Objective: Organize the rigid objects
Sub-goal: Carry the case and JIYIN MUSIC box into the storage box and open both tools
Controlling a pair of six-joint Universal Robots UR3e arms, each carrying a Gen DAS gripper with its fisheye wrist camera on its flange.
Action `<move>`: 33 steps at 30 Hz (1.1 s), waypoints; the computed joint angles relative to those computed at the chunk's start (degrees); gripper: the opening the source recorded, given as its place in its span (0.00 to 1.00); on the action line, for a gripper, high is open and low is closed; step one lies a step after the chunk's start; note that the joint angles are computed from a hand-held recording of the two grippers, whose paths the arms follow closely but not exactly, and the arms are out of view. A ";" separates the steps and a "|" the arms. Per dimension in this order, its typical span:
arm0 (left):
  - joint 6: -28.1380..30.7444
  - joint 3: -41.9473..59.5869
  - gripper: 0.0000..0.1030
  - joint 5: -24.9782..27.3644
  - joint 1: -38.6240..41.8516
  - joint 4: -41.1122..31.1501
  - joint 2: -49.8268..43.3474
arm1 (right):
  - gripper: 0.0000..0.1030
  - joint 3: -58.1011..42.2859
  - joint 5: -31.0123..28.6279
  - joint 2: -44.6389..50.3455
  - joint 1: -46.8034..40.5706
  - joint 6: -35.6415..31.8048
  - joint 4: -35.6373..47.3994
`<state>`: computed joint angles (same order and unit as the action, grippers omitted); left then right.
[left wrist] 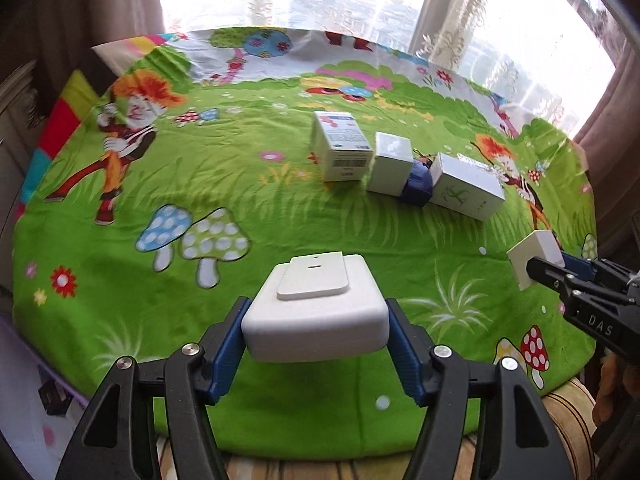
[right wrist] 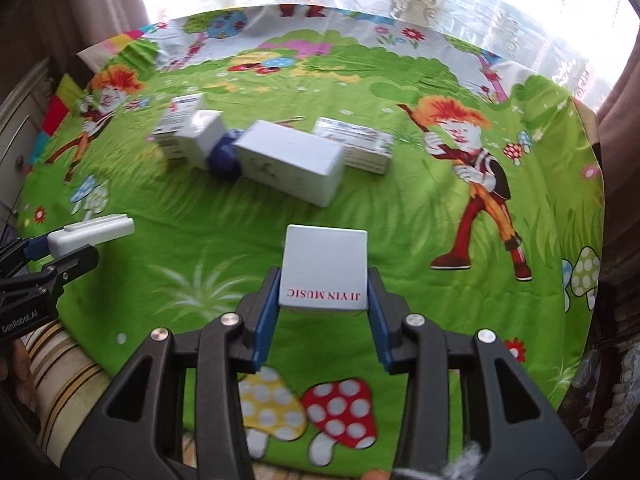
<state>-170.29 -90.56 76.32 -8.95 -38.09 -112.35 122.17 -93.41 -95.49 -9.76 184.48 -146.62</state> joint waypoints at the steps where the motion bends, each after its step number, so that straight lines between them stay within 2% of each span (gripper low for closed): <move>1: 0.12 -2.13 0.63 -0.67 1.34 0.41 1.77 | 0.44 -0.80 -0.42 0.18 1.51 0.52 0.39; 8: 3.36 -15.07 0.63 -5.77 13.06 1.25 13.87 | 0.44 -11.68 -3.64 6.35 15.88 5.03 3.69; 16: 9.45 -24.15 0.63 -9.03 31.70 -0.34 23.29 | 0.44 -30.07 -4.79 20.44 30.87 7.69 7.87; 24: 13.99 -28.15 0.63 -9.15 45.20 0.40 24.56 | 0.44 -53.72 -3.26 36.31 41.39 7.15 17.16; 33: 13.83 -29.19 0.64 -6.37 50.27 3.58 20.82 | 0.44 -84.41 -1.61 55.66 48.47 4.81 31.79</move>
<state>-156.47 -119.75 69.95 41.33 -34.51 -91.54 37.77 -95.02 -39.82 38.71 189.29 -114.83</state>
